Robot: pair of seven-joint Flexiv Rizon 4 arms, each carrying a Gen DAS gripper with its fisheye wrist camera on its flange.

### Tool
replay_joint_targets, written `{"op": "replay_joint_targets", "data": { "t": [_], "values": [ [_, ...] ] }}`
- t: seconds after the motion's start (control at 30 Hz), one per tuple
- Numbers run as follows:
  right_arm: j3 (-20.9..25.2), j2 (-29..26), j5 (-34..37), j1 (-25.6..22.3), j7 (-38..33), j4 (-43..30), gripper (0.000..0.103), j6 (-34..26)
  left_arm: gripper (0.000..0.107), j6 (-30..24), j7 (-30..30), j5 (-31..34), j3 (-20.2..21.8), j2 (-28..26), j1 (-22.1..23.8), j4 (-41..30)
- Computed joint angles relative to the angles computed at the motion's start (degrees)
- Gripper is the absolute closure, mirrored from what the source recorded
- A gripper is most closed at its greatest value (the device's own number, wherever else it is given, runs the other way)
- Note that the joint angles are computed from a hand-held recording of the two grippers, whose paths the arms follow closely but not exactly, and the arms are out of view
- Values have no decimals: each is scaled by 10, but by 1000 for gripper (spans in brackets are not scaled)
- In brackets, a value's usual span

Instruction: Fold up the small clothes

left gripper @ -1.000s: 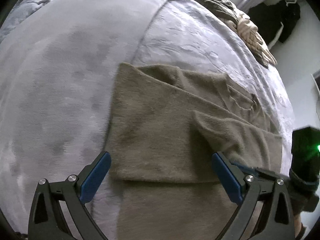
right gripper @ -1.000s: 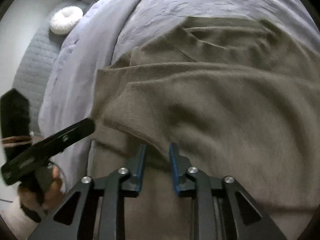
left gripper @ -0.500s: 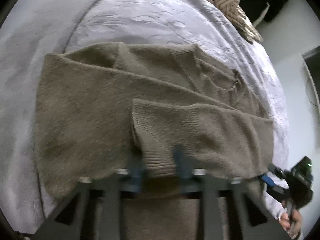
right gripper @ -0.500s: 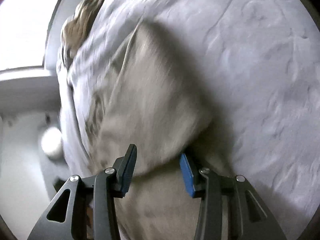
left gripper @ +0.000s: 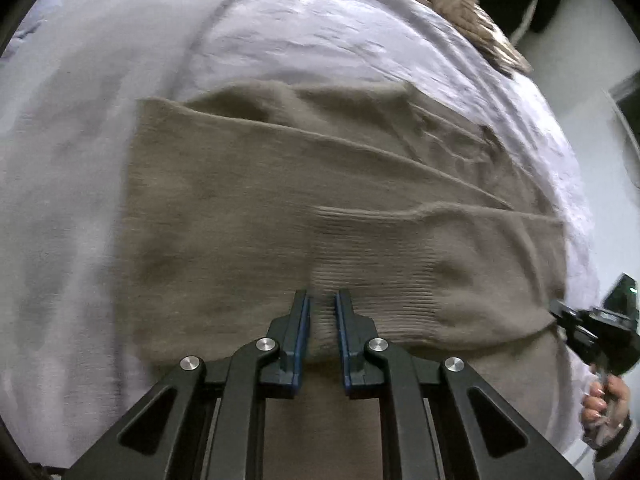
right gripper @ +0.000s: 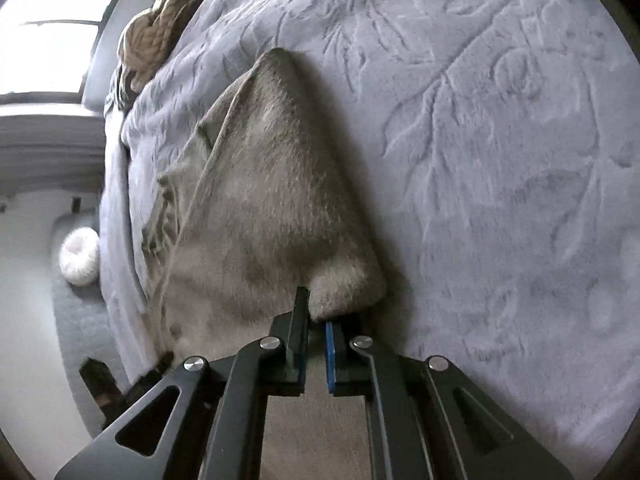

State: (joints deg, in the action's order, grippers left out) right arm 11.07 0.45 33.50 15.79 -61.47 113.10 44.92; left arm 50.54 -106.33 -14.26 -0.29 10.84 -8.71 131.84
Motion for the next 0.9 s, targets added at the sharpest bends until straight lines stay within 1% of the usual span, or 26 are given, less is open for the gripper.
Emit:
{"op": "replay_joint_targets", "data": {
  "t": [0.07, 0.1, 0.13, 0.17, 0.2, 0.23, 0.27, 0.37, 0.4, 0.43, 0.47, 0.5, 0.53, 0.57, 0.63, 0.7, 0.73, 0.8, 0.83, 0.9],
  "values": [
    [3, 19, -28, 2, -3, 0, 86, -20, 91, -24, -16, 41, 0, 13, 14, -8],
    [4, 29, -36, 3, -10, 4, 82, -12, 91, -33, -15, 46, 4, 20, 17, -10],
    [5, 39, -44, 4, -18, 9, 69, 3, 91, -40, -13, 51, 7, 28, 20, -11],
    [4, 45, -64, 4, -15, 14, 59, 22, 91, -44, -12, 55, 7, 33, 23, -13],
    [3, 44, -87, 3, -6, 17, 42, 44, 91, -46, -11, 59, 7, 37, 24, -16],
    [-1, 39, -96, 2, -1, 18, 38, 62, 91, -43, -10, 62, 4, 38, 25, -21],
    [-11, 26, -82, 0, -4, 10, 38, 74, 91, -39, -8, 62, 2, 37, 25, -23],
    [-30, -23, 0, -12, -39, -26, 38, 71, 91, -20, 1, 47, -4, 17, 17, -35],
    [-30, -36, 23, -20, -51, -36, 38, 63, 91, -16, -2, 45, -9, 6, 15, -41],
    [-28, -52, 51, -27, -63, -49, 42, 55, 91, -8, -1, 36, -13, -7, 9, -45],
    [-24, -66, 91, -38, -84, -63, 47, 42, 91, 0, 1, 29, -15, -15, 5, -46],
    [-20, -76, 120, -48, -101, -78, 80, 22, 91, 4, 0, 27, -16, -21, 1, -48],
    [-15, -81, 120, -52, -106, -87, 94, 10, 91, 6, -5, 29, -20, -33, -2, -52],
    [-9, -80, 93, -47, -110, -90, 94, 12, 91, 4, -7, 31, -21, -37, -4, -53],
    [-1, -72, -2, -27, -110, -89, 94, 25, 91, -1, -21, 47, -24, -48, -5, -60],
    [0, -70, -77, -16, -92, -84, 95, 27, 91, -6, -33, 65, -25, -54, -6, -64],
    [-2, -74, -118, -11, -81, -83, 95, 18, 91, -5, -36, 73, -24, -53, -8, -62],
    [-5, -87, -170, -7, -70, -83, 95, -6, 91, -4, -41, 83, -25, -58, -10, -66],
    [-4, -92, -195, -3, -64, -78, 94, -8, 91, -5, -41, 87, -25, -59, -10, -67],
    [-2, -93, -227, 3, -49, -64, 94, 9, 91, -6, -43, 96, -25, -64, -12, -71]
  ]
}}
